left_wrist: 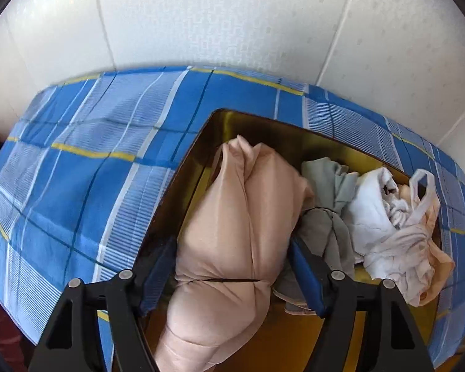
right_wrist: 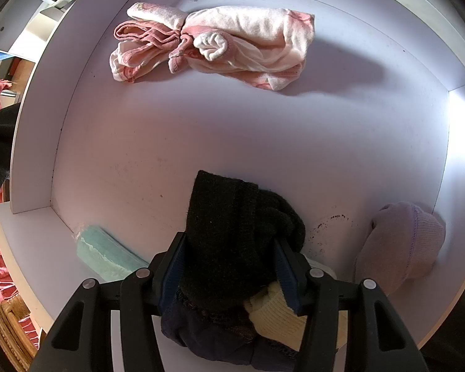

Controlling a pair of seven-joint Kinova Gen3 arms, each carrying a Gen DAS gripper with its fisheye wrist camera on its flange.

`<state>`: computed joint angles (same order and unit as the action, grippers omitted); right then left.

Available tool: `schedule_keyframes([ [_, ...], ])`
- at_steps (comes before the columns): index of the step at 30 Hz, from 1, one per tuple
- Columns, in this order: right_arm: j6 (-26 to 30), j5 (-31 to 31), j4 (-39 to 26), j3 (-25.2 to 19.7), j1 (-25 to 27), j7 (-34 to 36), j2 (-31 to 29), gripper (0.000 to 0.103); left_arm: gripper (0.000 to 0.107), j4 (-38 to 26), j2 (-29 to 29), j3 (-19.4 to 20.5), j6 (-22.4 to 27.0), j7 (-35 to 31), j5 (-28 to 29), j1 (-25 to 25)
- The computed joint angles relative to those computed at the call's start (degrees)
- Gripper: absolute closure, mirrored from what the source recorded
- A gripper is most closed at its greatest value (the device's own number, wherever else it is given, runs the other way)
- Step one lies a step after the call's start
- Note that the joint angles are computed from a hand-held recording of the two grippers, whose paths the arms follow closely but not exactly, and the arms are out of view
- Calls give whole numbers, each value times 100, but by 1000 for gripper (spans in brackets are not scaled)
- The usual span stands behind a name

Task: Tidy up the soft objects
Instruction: 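Lower the peach cloth bag into the tray and open the left gripper, then move the left gripper away from the tray back toward the shelf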

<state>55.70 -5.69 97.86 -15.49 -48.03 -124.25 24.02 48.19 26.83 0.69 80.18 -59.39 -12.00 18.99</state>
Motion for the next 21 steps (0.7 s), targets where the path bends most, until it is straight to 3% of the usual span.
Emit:
schedule_keyframes([
  [2, 9, -2, -11, 2, -1, -1, 6, 47, 22, 102, -100, -42, -169, -68, -240, 149],
  [8, 44, -2, -83, 8, -22, -23, 50, 47, 21, 392, -470, -124, -540, 21, -788, 416],
  [14, 90, 21, -126, 16, -46, -43, 73, 46, 21, 1259, -1189, 120, -1100, -131, -606, 180],
  [21, 111, 85, -191, 22, -141, -116, 125, 46, 21, 2702, -2357, 408, -1904, -501, 111, -369],
])
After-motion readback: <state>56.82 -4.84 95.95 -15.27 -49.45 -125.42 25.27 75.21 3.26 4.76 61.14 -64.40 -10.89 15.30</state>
